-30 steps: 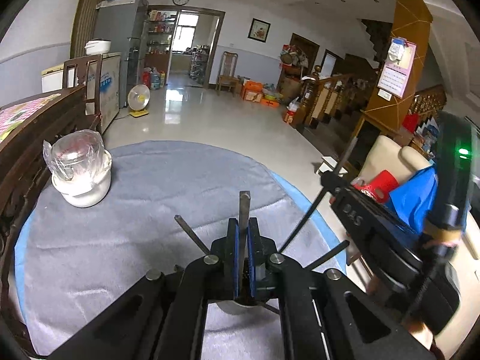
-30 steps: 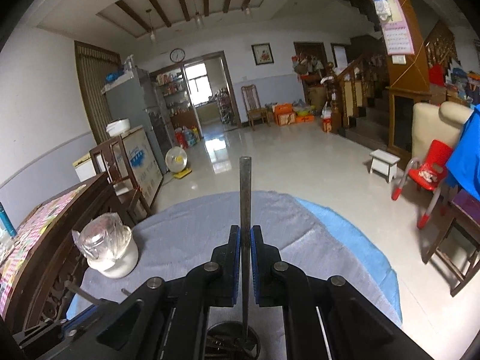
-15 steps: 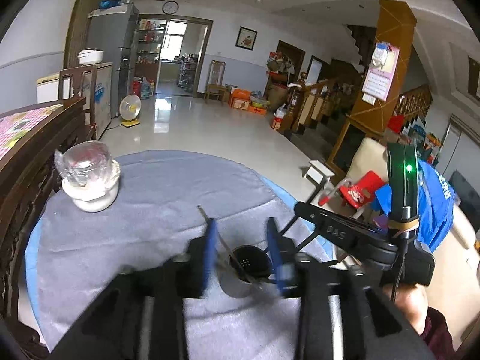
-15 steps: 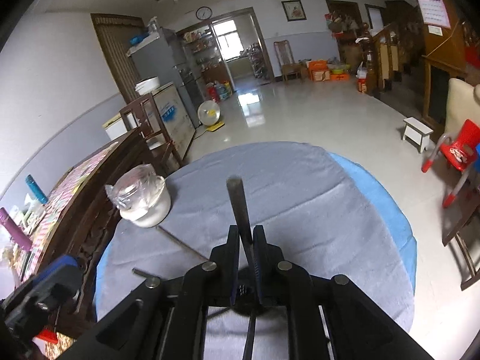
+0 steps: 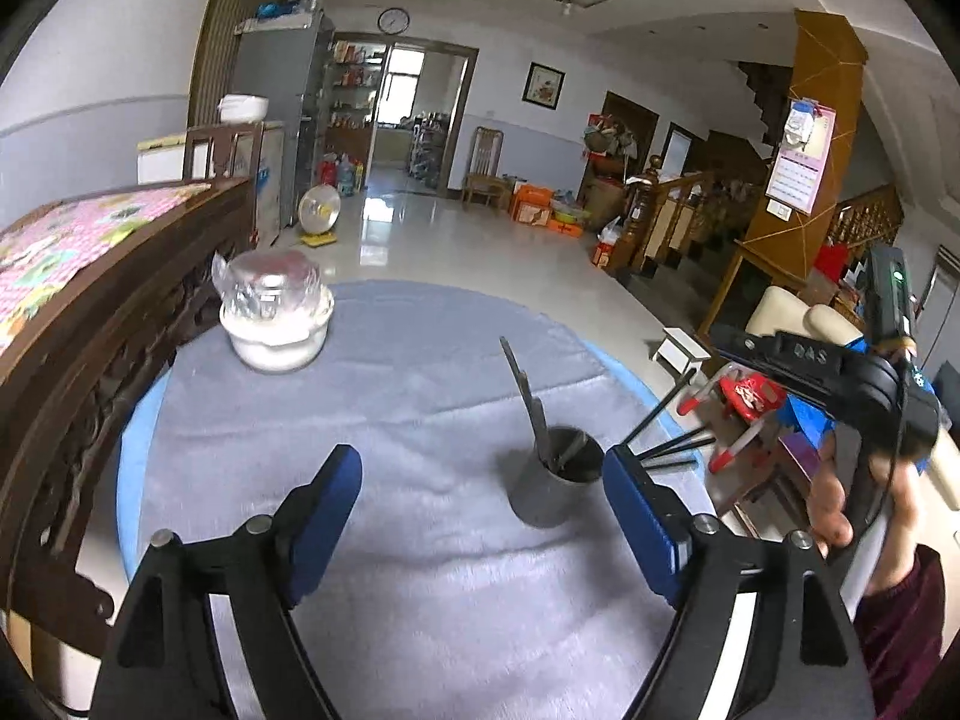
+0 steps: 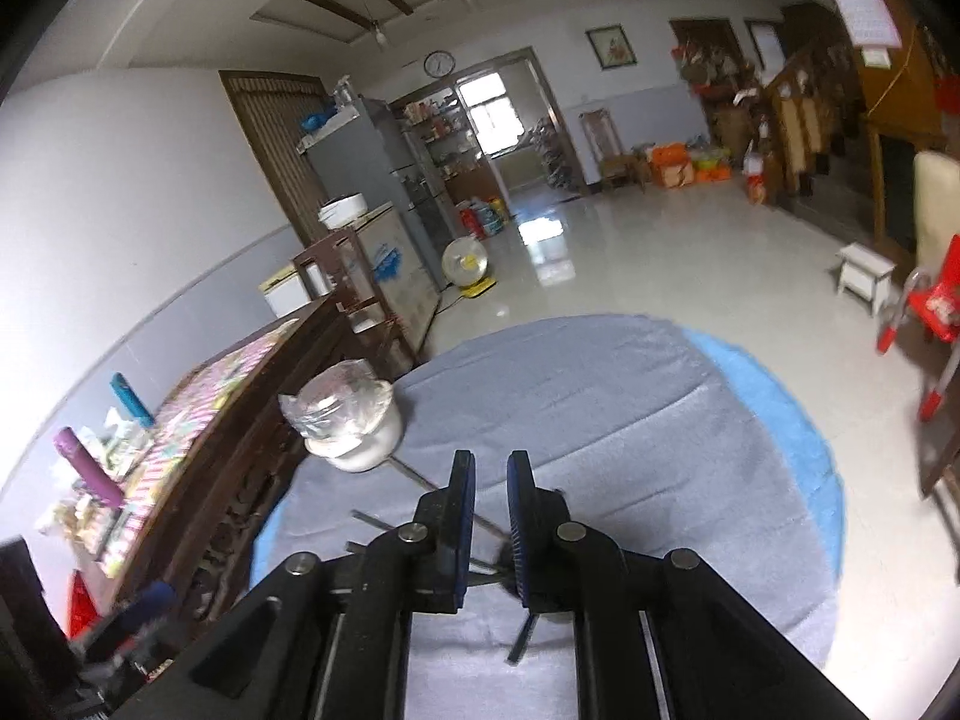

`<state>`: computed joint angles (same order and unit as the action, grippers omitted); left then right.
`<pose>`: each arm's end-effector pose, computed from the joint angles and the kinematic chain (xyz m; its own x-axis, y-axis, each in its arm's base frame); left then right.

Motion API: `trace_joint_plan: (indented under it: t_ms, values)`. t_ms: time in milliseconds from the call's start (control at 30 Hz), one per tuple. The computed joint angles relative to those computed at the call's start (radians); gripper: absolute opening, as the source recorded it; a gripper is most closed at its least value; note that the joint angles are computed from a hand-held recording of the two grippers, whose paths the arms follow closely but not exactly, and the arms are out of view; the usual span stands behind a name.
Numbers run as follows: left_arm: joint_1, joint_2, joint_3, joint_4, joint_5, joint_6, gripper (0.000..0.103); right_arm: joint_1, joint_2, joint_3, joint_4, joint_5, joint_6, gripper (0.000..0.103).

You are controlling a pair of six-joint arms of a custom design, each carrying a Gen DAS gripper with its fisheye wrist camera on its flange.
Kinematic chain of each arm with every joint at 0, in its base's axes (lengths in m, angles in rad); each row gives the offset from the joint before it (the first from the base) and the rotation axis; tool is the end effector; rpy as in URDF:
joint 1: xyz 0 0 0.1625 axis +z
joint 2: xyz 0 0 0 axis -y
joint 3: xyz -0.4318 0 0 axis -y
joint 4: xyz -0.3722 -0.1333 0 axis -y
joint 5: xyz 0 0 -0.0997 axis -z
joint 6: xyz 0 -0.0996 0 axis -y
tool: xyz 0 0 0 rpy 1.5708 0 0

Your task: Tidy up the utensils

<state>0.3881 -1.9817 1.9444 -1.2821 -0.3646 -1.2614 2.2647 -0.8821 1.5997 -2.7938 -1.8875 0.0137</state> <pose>-0.1802 -0.3182 0.5130 -0.8295 -0.2219 -0.5125 0.3494 0.5098 -0.7862 0.5186 -0.4634 0.2166 -0.8345 -0.4826 0.2658 -0.5482 0.6793 -0.4879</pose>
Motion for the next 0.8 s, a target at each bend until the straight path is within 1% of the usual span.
trace_joint_plan:
  t_ms: [33, 100, 133, 167, 233, 267, 367, 500, 533, 600, 633, 667, 700, 733, 800]
  values:
    - [-0.013, -0.002, -0.006, 0.05, -0.003, -0.043, 0.083, 0.0, -0.002, 0.001, 0.003, 0.001, 0.02, 0.013]
    - [-0.041, 0.002, -0.017, 0.145, -0.004, -0.113, 0.084, 0.001, -0.017, 0.028, -0.047, 0.013, 0.021, 0.013]
    - [-0.056, 0.016, -0.033, 0.237, -0.007, -0.18, 0.087, 0.004, -0.03, 0.048, -0.077, 0.024, 0.017, 0.013]
    - [-0.063, 0.029, -0.045, 0.295, -0.012, -0.22, 0.088, 0.005, -0.041, 0.064, -0.094, 0.032, 0.016, 0.013]
    - [-0.073, 0.047, -0.056, 0.36, -0.03, -0.273, 0.091, 0.014, -0.069, 0.106, -0.132, 0.037, 0.009, 0.013]
    - [-0.075, 0.061, -0.065, 0.392, -0.043, -0.31, 0.092, 0.025, -0.084, 0.133, -0.158, 0.023, -0.003, 0.013]
    - [-0.075, 0.089, -0.079, 0.438, -0.072, -0.363, 0.092, 0.06, -0.127, 0.208, -0.214, -0.027, -0.032, 0.013]
    - [-0.108, 0.153, -0.12, 0.647, -0.088, -0.564, 0.092, 0.11, -0.182, 0.321, -0.271, -0.117, -0.045, 0.014]
    - [-0.116, 0.164, -0.124, 0.68, -0.091, -0.597, 0.092, 0.119, -0.197, 0.351, -0.276, -0.136, -0.038, 0.017]
    - [-0.132, 0.18, -0.131, 0.736, -0.106, -0.649, 0.092, 0.126, -0.224, 0.402, -0.279, -0.149, -0.012, 0.043]
    - [-0.139, 0.186, -0.133, 0.762, -0.115, -0.672, 0.092, 0.125, -0.236, 0.426, -0.291, -0.15, -0.004, 0.076]
    - [-0.147, 0.199, -0.136, 0.801, -0.126, -0.706, 0.092, 0.127, -0.247, 0.463, -0.343, -0.15, -0.002, 0.08]
    - [-0.16, 0.219, -0.141, 0.859, -0.14, -0.755, 0.092, 0.133, -0.255, 0.498, -0.399, -0.164, 0.003, 0.08]
    - [-0.169, 0.236, -0.145, 0.903, -0.154, -0.791, 0.092, 0.139, -0.261, 0.514, -0.414, -0.177, 0.004, 0.08]
    - [-0.191, 0.278, -0.152, 0.995, -0.197, -0.868, 0.092, 0.151, -0.274, 0.535, -0.402, -0.199, 0.008, 0.08]
